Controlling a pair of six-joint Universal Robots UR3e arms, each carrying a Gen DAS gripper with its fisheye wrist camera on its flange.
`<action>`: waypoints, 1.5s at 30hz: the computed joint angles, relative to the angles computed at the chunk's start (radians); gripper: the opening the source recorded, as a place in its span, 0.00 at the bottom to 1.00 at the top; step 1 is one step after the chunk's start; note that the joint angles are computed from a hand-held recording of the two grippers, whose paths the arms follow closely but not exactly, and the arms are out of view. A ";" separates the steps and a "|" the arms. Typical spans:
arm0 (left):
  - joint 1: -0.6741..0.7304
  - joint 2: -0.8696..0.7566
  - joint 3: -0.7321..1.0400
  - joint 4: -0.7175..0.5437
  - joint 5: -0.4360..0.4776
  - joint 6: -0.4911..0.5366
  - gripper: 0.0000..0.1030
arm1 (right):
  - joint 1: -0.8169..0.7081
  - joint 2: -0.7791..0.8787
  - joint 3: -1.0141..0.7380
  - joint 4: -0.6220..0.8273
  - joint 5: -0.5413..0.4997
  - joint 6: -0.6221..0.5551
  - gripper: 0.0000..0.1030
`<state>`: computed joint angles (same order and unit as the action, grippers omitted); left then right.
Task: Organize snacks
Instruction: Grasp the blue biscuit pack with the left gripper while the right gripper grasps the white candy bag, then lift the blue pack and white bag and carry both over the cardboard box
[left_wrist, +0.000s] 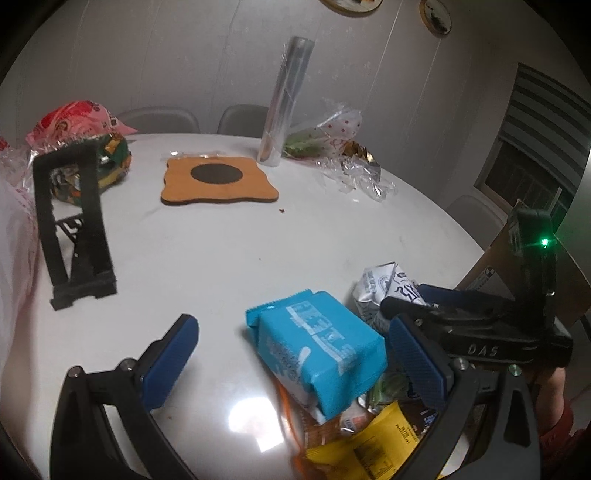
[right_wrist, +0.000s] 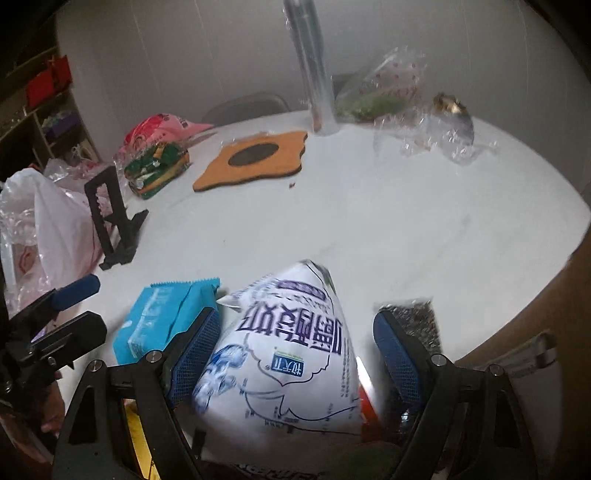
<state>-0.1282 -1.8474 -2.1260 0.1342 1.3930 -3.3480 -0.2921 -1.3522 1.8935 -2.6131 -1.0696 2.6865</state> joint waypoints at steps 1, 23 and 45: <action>-0.005 -0.009 0.013 -0.013 0.001 -0.007 0.99 | 0.000 0.005 0.001 0.002 -0.001 -0.004 0.80; -0.107 -0.175 0.309 -0.318 0.085 -0.049 0.86 | -0.035 -0.048 0.147 -0.123 0.005 -0.111 0.25; -0.079 -0.147 0.290 -0.365 0.071 -0.119 0.90 | -0.036 -0.072 0.170 -0.146 0.025 -0.136 0.16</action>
<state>-0.2068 -1.9943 -1.8362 -0.2307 1.4636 -3.4673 -0.3277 -1.4246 2.0631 -2.7589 -1.0444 2.5500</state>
